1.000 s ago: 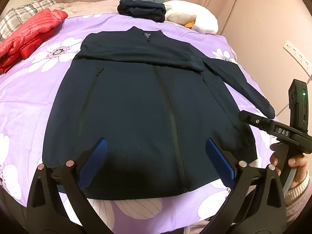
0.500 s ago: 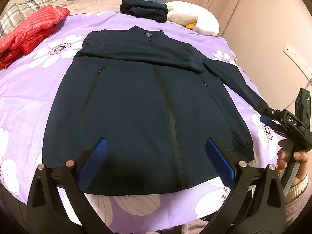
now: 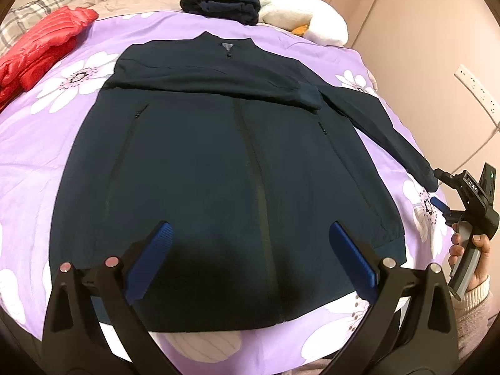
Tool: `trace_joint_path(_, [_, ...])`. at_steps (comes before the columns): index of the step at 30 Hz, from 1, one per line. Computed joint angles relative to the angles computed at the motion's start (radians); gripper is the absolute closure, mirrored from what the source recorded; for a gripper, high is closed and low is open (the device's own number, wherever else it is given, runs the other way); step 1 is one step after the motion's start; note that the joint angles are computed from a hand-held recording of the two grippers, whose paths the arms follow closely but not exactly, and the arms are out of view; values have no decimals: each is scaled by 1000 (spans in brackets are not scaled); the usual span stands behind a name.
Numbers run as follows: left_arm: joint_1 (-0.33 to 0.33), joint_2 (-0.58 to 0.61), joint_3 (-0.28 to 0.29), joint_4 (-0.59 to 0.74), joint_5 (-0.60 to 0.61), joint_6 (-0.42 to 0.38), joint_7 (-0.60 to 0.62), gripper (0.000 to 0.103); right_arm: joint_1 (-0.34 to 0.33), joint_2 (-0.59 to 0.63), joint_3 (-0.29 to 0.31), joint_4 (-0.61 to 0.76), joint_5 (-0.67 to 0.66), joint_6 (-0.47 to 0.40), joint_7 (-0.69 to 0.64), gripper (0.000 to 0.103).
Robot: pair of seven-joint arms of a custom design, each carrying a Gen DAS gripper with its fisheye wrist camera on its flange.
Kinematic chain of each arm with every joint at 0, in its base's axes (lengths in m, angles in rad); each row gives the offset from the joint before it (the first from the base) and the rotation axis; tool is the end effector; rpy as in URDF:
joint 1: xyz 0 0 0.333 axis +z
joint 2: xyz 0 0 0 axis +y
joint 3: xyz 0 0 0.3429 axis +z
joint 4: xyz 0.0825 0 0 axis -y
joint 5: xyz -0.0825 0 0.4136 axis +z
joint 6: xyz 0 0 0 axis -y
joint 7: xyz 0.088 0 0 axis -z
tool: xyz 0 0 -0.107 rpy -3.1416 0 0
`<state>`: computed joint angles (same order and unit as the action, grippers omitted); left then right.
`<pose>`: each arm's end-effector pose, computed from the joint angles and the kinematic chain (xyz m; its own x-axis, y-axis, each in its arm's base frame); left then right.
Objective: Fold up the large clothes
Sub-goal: 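Grasp the cuff of the other sleeve with the right tool, then lift the held sleeve with the right tool and fold it across the chest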
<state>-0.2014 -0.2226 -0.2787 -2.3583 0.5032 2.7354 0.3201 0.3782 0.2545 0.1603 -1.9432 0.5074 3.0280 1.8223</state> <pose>0.4590 -0.2666 0.4854 0.2504 -0.9303 0.2680 -0.7365 -0.3627 -0.5709 0.6083 0.3110 0.4539 -0.0071 -0.8218 -0.5697 -0.7976 0.3482 -0.4924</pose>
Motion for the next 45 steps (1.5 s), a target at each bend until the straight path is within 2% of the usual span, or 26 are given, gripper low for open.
trace_joint_path(2, [-2, 21, 0, 22, 1, -3, 14, 2, -28, -8, 10, -26, 47, 29, -6, 9])
trace_joint_path(6, [-12, 57, 6, 54, -11, -14, 37, 2, -25, -9, -27, -55, 41, 72, 56, 9])
trace_joint_path(8, [-16, 70, 10, 65, -17, -14, 45, 2, -95, 2, 39, -59, 112, 110, 9, 9])
trace_joint_path(10, [-20, 86, 12, 82, -19, -26, 56, 2, -132, 24, 72, -45, 154, 131, -16, 9])
trace_joint_path(11, [-21, 95, 12, 92, -17, -36, 61, 2, -118, 34, 53, -37, 159, 134, -12, 9])
trace_joint_path(14, [-28, 111, 16, 111, -20, -52, 70, 2, 4, 72, -111, -3, 47, 120, 136, 9])
trace_joint_path(18, [-38, 139, 18, 143, -18, -94, 93, 2, 11, 155, -152, 84, -20, 118, 211, 9])
trace_joint_path(21, [-43, 155, 22, 159, -23, -106, 98, 2, 77, 217, -249, 153, -61, 97, 310, 9])
trace_joint_path(22, [-44, 159, 24, 161, -24, -107, 98, 2, 131, 239, -317, 169, -99, 112, 380, 11])
trace_joint_path(24, [-46, 169, 28, 167, -30, -109, 103, 2, 209, 271, -421, 188, -134, 121, 467, 28])
trace_joint_path(25, [-47, 173, 29, 171, -35, -112, 105, 2, 266, 294, -497, 204, -150, 101, 528, 34])
trace_joint_path(26, [-48, 178, 30, 173, -40, -114, 108, 2, 295, 309, -539, 216, -165, 85, 568, 50])
trace_joint_path(27, [-49, 182, 32, 175, -49, -116, 112, 2, 296, 315, -547, 221, -176, 81, 586, 66])
trace_joint_path(29, [-50, 187, 34, 179, -56, -116, 113, 2, 268, 319, -522, 227, -197, 84, 595, 76])
trace_joint_path(31, [-50, 182, 35, 177, -50, -116, 103, 2, 278, 315, -538, 225, -241, 90, 605, 82])
trace_joint_path(32, [-49, 177, 36, 173, -44, -112, 98, 2, 304, 312, -570, 223, -269, 88, 616, 84])
trace_joint_path(37, [-37, 144, 41, 129, -34, -69, 71, 2, 433, 285, -722, 230, -374, 112, 657, 84])
trace_joint_path(40, [-27, 125, 43, 97, -38, -36, 59, 2, 511, 286, -812, 287, -458, 82, 640, 84])
trace_joint_path(42, [-16, 104, 44, 65, -31, -4, 37, 2, 534, 284, -835, 328, -519, 65, 630, 84])
trace_joint_path(45, [-2, 74, 48, 15, -43, 54, 15, 2, 533, 284, -816, 411, -607, 43, 593, 85])
